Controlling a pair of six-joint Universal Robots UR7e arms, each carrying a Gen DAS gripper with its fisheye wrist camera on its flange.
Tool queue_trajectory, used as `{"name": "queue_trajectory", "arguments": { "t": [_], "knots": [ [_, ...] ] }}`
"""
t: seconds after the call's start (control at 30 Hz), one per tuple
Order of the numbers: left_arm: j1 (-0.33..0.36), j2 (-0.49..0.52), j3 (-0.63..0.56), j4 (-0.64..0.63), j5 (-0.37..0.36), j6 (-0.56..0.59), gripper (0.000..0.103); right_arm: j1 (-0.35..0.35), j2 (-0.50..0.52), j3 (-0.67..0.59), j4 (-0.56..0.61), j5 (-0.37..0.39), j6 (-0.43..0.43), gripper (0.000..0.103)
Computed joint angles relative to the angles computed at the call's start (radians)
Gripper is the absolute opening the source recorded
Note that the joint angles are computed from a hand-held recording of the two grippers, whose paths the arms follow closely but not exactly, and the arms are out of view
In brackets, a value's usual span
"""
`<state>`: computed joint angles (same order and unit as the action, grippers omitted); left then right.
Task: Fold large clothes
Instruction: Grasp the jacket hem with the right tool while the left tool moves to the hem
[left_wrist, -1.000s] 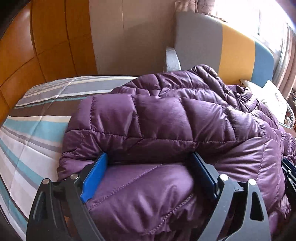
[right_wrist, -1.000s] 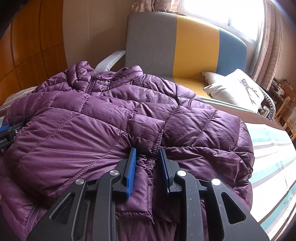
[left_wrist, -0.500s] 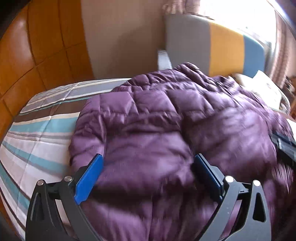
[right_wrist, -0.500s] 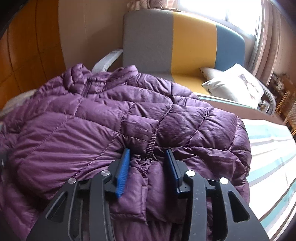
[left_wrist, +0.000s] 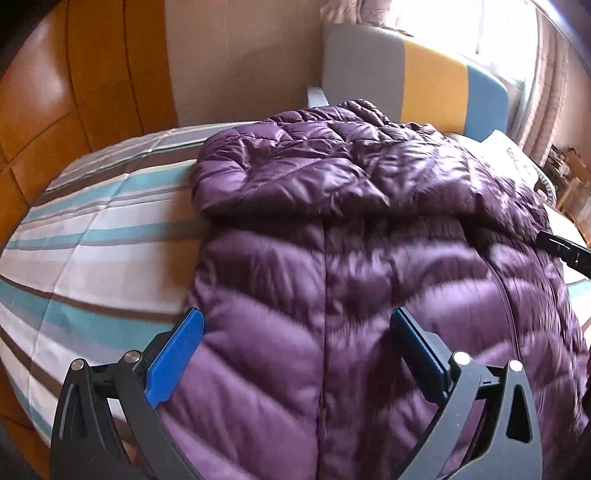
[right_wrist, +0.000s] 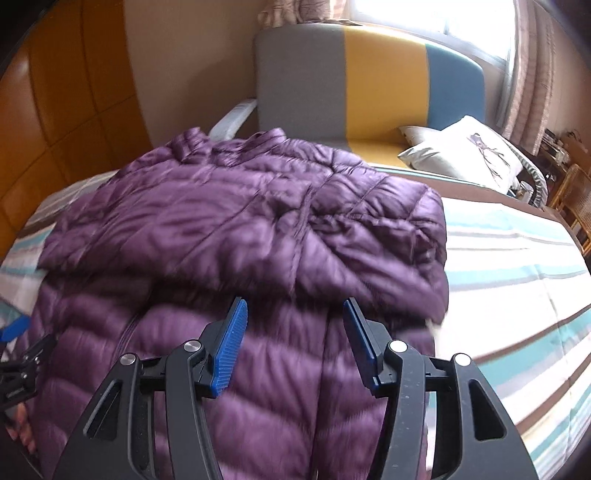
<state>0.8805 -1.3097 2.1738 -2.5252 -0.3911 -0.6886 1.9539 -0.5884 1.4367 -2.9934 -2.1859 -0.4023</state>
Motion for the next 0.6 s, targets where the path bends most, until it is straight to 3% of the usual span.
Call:
{"name": "queue_trajectory", "arguments": {
  "t": [0.33, 0.6],
  "knots": [
    [-0.082, -0.124, 0.132, 0.13, 0.006, -0.1, 0.101, 0.013, -0.138, 0.217, -0.04, 0.033, 0.003, 0.054],
    [-0.156, -0.298, 0.217, 0.36, -0.008, -0.3, 0.101, -0.008, -0.292, 0.414, -0.087, 0.06, 0.017, 0.054]
  ]
}}
